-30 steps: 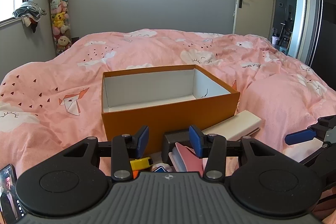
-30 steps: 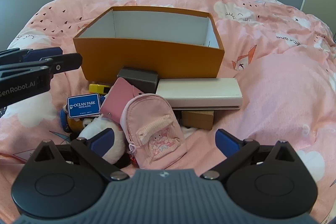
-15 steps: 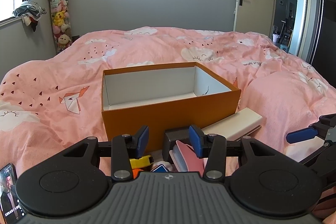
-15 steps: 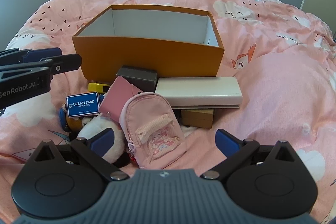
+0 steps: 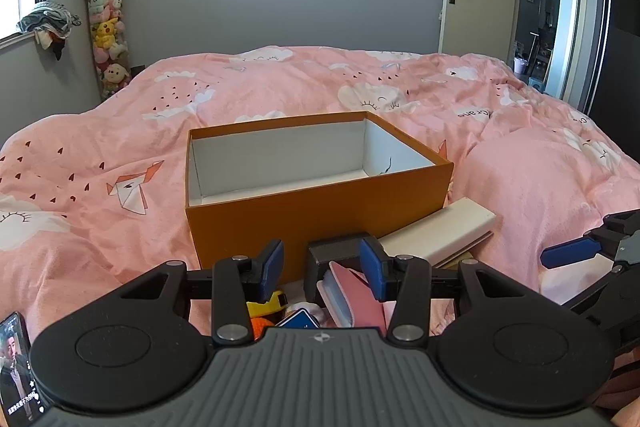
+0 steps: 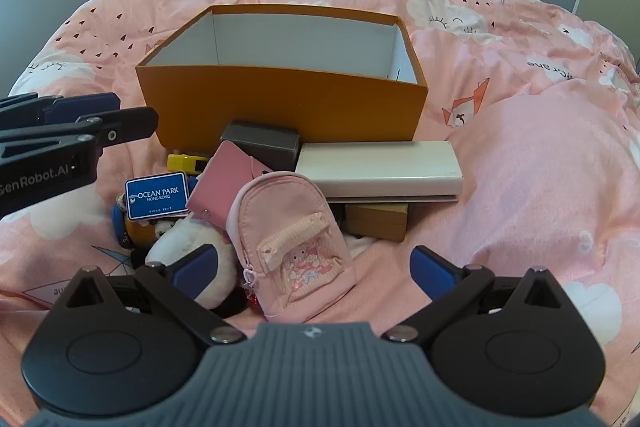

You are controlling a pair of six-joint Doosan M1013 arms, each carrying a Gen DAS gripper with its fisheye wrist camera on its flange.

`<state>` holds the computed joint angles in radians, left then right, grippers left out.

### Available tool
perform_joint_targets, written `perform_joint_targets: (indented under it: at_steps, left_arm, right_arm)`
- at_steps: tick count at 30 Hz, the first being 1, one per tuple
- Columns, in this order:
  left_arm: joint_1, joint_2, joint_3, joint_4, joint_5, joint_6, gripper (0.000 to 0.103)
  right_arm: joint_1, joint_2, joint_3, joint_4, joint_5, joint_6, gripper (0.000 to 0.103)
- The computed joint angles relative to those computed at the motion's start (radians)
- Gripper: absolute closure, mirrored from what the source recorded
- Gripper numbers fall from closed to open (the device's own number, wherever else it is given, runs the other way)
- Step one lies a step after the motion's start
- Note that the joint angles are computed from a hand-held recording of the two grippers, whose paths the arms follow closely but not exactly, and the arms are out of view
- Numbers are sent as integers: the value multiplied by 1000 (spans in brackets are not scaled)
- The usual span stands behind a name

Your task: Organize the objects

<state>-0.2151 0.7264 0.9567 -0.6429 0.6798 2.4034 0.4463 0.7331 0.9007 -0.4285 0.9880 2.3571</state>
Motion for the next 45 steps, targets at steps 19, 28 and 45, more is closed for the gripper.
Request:
perform_joint_targets:
  at_steps: [19, 28, 45]
  left_arm:
    - [-44, 115, -207, -2, 310, 276, 59]
    - [-101, 202, -332, 93, 394, 356, 59]
    - [-141, 191, -253, 181, 250, 476, 51]
  right_arm:
    - [-55, -12, 37, -11, 29, 67, 50]
    - [-114, 14, 42, 95, -14, -39, 89]
    - [-163, -2, 115, 223, -230, -98, 96]
